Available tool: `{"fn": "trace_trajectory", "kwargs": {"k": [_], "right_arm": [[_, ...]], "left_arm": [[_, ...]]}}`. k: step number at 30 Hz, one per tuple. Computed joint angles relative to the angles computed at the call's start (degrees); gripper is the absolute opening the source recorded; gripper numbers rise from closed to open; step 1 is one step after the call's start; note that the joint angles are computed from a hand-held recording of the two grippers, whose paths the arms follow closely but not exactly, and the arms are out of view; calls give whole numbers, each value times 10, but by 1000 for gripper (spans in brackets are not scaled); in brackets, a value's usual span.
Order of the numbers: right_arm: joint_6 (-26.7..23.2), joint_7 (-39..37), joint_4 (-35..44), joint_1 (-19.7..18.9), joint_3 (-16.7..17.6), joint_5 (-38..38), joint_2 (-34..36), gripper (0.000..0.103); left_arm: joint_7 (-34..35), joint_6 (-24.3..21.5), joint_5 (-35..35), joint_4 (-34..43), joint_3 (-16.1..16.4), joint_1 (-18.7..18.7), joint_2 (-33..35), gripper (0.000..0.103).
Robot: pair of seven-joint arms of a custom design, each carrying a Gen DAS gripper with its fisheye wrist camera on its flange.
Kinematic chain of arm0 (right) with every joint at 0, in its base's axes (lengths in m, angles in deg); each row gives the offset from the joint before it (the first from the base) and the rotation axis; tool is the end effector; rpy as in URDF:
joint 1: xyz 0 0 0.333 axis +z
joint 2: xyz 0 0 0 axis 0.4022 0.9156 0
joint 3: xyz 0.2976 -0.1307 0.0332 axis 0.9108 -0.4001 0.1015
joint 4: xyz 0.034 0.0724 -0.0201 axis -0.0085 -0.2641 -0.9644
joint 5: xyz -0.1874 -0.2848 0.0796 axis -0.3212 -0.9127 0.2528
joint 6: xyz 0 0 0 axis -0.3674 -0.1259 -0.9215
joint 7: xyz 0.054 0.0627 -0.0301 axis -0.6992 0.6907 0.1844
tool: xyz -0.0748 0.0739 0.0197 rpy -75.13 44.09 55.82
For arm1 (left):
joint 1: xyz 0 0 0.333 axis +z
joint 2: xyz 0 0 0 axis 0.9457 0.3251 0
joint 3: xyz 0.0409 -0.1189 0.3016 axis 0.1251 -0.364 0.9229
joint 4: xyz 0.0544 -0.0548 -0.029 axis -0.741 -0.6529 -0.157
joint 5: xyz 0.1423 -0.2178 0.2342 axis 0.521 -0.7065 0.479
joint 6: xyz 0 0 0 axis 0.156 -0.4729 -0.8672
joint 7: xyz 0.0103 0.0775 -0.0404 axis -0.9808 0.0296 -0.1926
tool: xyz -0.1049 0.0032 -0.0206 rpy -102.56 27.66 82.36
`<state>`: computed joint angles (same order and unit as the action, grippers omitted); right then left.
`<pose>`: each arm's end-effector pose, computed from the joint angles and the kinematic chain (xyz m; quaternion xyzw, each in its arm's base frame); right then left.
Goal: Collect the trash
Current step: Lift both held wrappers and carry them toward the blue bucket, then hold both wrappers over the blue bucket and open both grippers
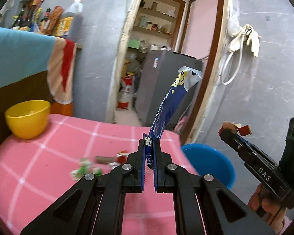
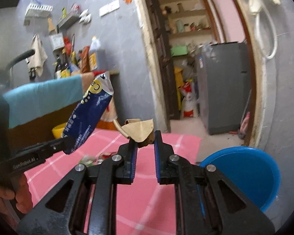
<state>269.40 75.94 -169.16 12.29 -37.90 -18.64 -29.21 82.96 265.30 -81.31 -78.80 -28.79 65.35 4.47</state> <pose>0.6840 0.2226 0.3736 -0.6912 0.3982 -0.2188 0.5620 0.6064 -0.0788 0.3901 -0.6417 0.5295 -0.4540 0.3190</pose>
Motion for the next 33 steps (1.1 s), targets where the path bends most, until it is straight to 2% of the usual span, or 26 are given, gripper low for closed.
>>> {"fn": "trace_trajectory", "kwargs": {"k": [6, 10, 14, 18, 23, 27, 29, 33], "right_arm": [[54, 41, -9, 41, -104, 72, -40, 26], [49, 80, 6, 47, -139, 94, -42, 28], [18, 108, 33, 43, -153, 104, -32, 29], [-35, 95, 70, 32, -143, 127, -11, 30], [-125, 52, 125, 14, -107, 158, 24, 31], [-205, 10, 175, -9, -48, 196, 60, 34], [-239, -8, 196, -13, -31, 218, 74, 39], [-278, -34, 226, -15, -11, 260, 92, 49]], "left_arm": [[-11, -35, 23, 87, -14, -9, 44, 5], [-26, -86, 42, 166, -26, -13, 84, 5], [-43, -162, 59, 259, -35, -20, 130, 5], [-55, -250, 76, 356, -44, -23, 178, 5], [-63, -379, 79, 489, -75, -13, 248, 5], [-68, -475, 68, 587, -82, -17, 300, 5], [-70, -510, 62, 624, -81, -19, 319, 7], [-71, -541, 57, 656, -75, -22, 337, 11]]}}
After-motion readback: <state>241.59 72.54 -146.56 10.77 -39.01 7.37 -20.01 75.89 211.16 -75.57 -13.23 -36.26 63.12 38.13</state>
